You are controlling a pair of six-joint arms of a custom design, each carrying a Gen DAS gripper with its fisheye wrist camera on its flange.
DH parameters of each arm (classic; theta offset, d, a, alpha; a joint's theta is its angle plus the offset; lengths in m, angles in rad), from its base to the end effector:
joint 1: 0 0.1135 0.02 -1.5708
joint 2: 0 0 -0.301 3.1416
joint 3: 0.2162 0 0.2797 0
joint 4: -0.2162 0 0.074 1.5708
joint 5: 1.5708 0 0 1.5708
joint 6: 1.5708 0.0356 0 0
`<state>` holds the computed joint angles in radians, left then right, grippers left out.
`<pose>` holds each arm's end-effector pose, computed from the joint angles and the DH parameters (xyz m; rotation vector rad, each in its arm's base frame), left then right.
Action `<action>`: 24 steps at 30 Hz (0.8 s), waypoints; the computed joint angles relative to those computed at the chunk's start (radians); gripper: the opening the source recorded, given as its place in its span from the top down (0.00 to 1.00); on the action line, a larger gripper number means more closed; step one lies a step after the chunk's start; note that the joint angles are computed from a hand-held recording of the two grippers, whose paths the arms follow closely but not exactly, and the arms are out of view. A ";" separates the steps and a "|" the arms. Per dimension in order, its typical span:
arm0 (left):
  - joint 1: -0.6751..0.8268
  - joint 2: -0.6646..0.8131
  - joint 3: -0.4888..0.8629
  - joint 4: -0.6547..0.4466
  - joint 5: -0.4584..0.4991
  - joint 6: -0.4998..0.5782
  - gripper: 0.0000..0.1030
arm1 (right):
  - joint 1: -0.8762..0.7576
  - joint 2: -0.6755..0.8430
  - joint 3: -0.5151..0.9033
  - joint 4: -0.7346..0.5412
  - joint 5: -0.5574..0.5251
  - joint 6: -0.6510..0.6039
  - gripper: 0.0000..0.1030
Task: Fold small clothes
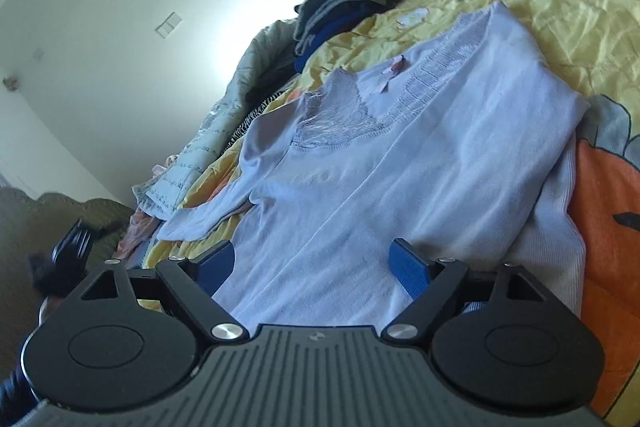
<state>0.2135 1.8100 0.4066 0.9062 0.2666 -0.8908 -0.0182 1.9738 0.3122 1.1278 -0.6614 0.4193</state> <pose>0.2866 0.0525 0.0949 -0.9658 1.8896 -0.6858 0.2613 0.0171 0.0609 0.0535 2.1139 0.9340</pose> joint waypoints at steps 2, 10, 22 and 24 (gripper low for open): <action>0.021 0.087 0.081 -0.011 0.054 -0.068 0.11 | 0.001 0.009 0.003 0.017 0.000 0.019 0.15; -0.034 0.218 0.220 -0.069 -0.056 -0.128 0.72 | -0.011 0.057 0.006 0.090 -0.031 0.057 0.12; -0.217 0.060 0.177 -0.085 -0.402 0.126 0.95 | -0.024 0.100 -0.010 0.182 -0.059 0.090 0.12; -0.342 -0.053 0.113 -0.004 -0.455 0.267 0.95 | -0.033 0.117 -0.011 0.212 -0.073 0.106 0.12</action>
